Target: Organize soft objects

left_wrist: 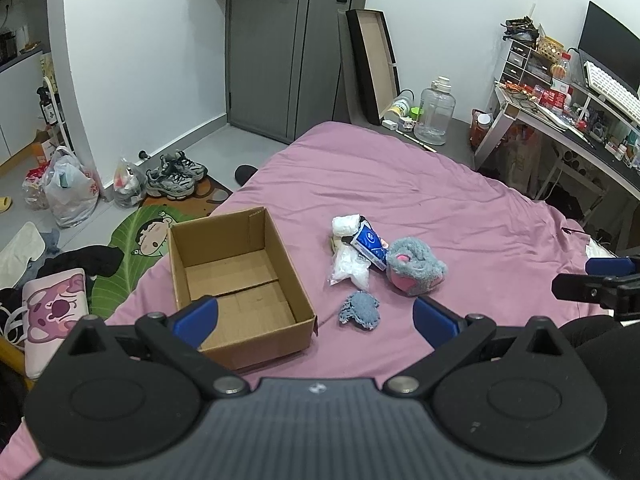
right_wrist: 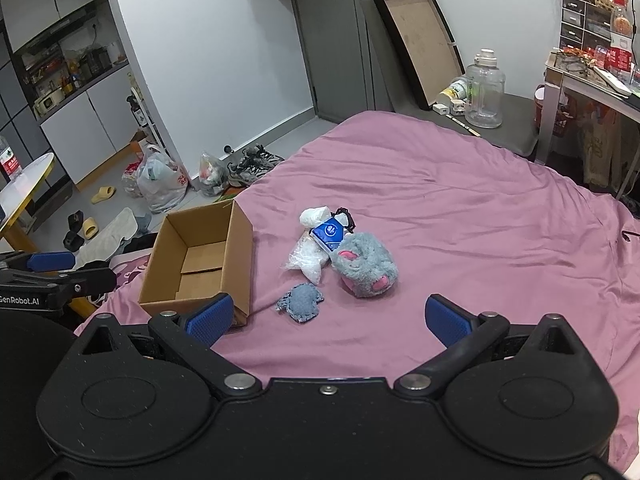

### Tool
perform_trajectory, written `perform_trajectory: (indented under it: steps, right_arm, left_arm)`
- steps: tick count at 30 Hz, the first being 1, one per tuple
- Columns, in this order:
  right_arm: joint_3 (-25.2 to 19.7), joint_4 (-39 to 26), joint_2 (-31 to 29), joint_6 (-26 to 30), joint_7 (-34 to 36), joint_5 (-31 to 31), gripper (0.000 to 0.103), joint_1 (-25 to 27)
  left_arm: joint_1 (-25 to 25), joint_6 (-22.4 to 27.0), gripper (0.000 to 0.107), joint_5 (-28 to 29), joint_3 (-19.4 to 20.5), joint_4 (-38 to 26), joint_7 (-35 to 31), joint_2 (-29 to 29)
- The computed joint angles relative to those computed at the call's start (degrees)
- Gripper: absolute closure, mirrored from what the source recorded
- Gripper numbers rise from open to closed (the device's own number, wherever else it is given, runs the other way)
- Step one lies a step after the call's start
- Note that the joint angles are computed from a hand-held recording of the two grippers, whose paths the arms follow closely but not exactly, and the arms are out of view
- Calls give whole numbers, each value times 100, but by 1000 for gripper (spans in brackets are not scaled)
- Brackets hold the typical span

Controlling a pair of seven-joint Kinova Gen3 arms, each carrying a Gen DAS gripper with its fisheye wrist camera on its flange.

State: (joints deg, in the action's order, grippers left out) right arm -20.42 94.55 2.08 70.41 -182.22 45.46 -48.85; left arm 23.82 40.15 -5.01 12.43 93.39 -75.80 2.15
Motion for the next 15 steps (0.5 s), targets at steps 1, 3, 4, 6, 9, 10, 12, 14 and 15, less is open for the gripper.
perform_trajectory:
  steps: [1,3,4,6,9,10,12,14,15]
  right_arm:
    - [1,16,-3,-15,-15,4,0,1]
    - [5,20,-2,-25,-30,2,0,6]
    - [11,25,-6,-49,-29,-4,0,15]
    - [18,71,-26,-112,-43,-10,0,35]
    - [26,146,-45,-225,-40,-31,0,80]
    - [26,174,-44,-267,-42,-24,0,94]
    - [36,232,-37,-348,-45,-4,0,125]
    - [54,322,-51,-463,-118,14,0,160]
    - [63,383,-69,-540,-176,29,0,183]
  left_arm:
    - [2,1,5,1,1,-1,3,0]
    - [24,5,5,-107,6,-8,117,0]
    - [81,20,5,-207,-28,-15,205,2]
    - [7,33,5,-141,-14,-49,120,12]
    - [-49,54,5,12,-36,-85,-46,35]
    - [-34,61,5,-44,-32,-96,-6,50]
    - [-8,89,5,-109,-27,-133,47,100]
    - [11,108,5,-133,-31,-162,54,149]
    - [20,122,5,-153,-35,-194,51,185]
